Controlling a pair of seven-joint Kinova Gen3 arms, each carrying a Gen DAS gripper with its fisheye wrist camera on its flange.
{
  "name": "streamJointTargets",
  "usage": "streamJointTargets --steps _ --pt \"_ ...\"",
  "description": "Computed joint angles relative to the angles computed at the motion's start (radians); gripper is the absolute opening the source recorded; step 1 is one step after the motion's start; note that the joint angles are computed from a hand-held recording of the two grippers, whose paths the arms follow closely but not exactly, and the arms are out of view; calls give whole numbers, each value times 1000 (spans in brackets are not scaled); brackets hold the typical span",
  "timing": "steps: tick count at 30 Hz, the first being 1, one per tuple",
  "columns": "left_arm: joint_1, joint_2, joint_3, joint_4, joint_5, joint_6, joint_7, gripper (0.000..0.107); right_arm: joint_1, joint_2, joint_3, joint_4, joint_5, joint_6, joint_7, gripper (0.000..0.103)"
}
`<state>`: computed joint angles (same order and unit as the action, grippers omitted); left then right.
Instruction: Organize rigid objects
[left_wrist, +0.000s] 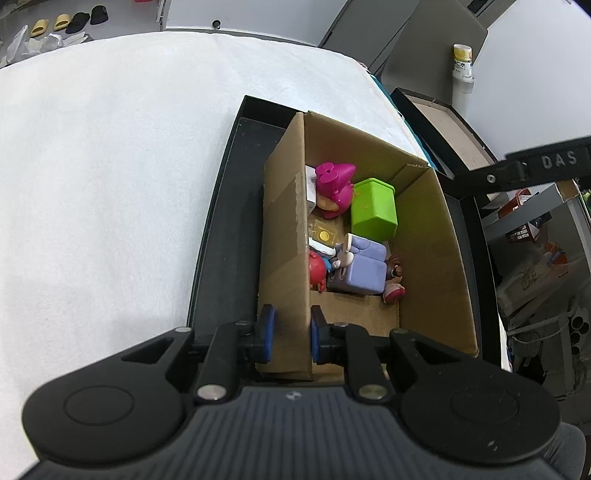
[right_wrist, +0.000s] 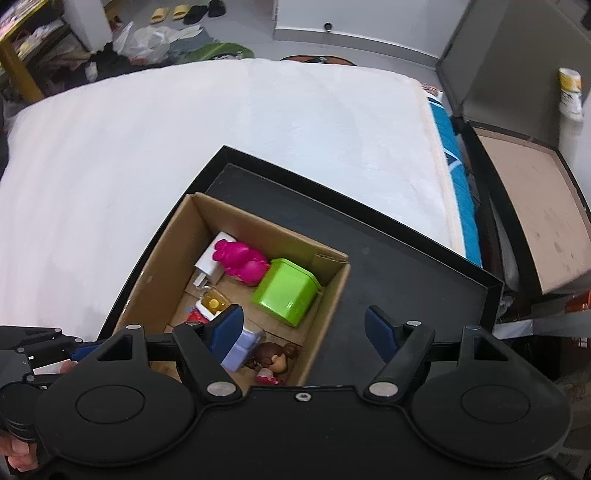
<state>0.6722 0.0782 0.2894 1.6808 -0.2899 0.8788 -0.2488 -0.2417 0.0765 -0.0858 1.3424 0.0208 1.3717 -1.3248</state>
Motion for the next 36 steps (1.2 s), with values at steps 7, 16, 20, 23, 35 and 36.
streamJointTargets --steps 7,16,20,23,35,36 --pt "10 3 2 -6 -19 11 19 17 39 -38 22 14 -35 1 22 78" --pt "10 5 6 -32 -6 54 15 18 109 -102 60 50 -113 -1 73 85" --pt "26 11 7 -51 -27 82 23 18 143 -122 83 61 -154 1 83 87" --pt "8 3 -2 -42 14 68 0 18 167 -140 98 77 -182 -2 91 91" --pt "15 17 0 -211 39 242 -98 18 232 -225 161 147 -280 -12 122 103" --pt "21 17 4 -231 25 262 -103 18 235 -233 166 151 -288 -13 123 103"
